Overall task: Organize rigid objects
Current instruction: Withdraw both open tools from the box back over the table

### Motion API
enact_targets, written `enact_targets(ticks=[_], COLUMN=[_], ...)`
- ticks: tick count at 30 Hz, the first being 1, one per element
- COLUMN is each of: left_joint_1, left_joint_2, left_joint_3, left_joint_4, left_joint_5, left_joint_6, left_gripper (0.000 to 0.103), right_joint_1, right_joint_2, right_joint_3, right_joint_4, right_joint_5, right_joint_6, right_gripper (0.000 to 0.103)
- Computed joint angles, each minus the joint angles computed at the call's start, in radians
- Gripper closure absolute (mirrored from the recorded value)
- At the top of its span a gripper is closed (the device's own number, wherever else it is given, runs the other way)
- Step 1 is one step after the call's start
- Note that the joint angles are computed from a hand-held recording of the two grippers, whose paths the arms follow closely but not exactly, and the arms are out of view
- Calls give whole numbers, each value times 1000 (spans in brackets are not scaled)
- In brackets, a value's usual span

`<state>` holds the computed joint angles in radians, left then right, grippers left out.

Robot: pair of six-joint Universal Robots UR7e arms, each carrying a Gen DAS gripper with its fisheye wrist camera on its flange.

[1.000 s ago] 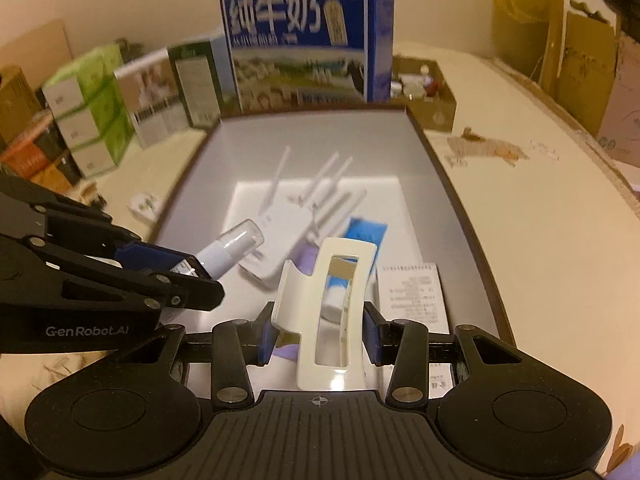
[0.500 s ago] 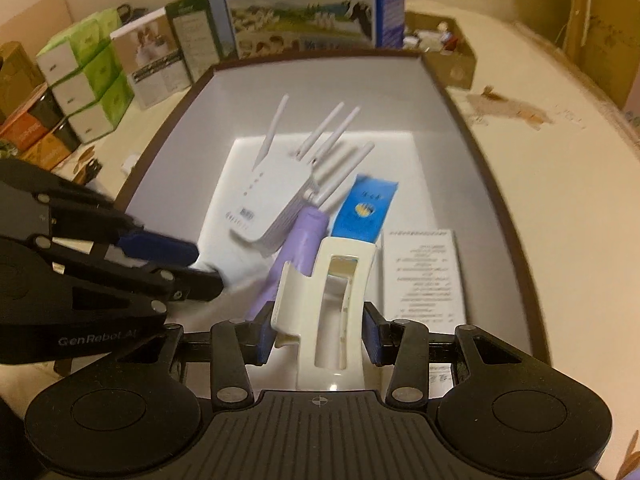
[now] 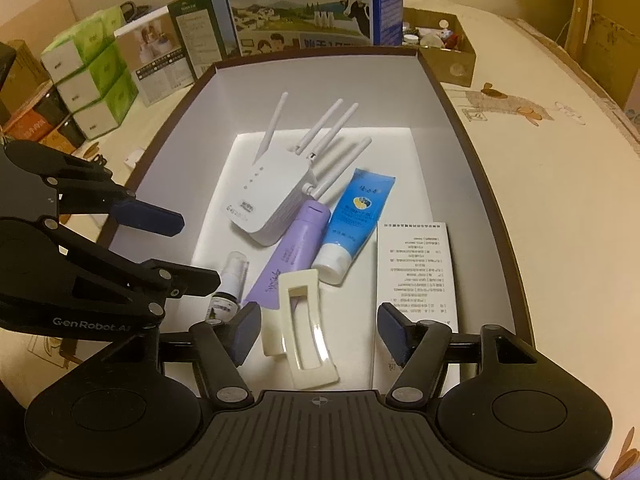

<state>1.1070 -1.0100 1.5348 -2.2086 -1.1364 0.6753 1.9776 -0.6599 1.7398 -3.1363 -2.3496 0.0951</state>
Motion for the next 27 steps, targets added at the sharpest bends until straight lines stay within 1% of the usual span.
enact_targets(ticks=[2, 5, 7, 9, 10, 12, 18, 20, 23, 27], left_joint_1=[4, 12, 20, 33, 38, 46, 86, 99, 116, 143], left_joint_2=[-16, -43, -62, -85, -97, -120, -179, -196, -228, -273], left_joint_3=[6, 11, 8, 5, 6, 8, -6, -14, -10, 5], left_joint_4=[-14, -36, -35, -36, -39, -46, -38, -22, -25, -47], left_joint_5=[-21, -64, -93, -134, -143, -147, -166, -149, -119, -99], left_joint_6=[11, 36, 42, 51, 53, 59, 60, 52, 49, 28], left_gripper=[52, 46, 34, 32, 31, 31, 30, 31, 31, 32], right_joint_1=[9, 28, 41, 54, 58, 67, 104, 121, 142, 172], right_joint_2=[1, 7, 13, 17, 18, 21, 50, 64, 85, 124], right_joint_3=[1, -4, -13, -22, -25, -28, -56, -73, -93, -122], right_joint_4=[-20, -56, -68, -61, -60, -60, -111, -111, -105, -112], right_joint_5=[-2, -12, -28, -48, -54, -57, -48, -46, -39, -33], right_joint_6=[3, -6, -10, 8, 18, 42, 70, 83, 110, 136], right_gripper=[41, 41, 41, 41, 41, 41, 41, 41, 41, 41])
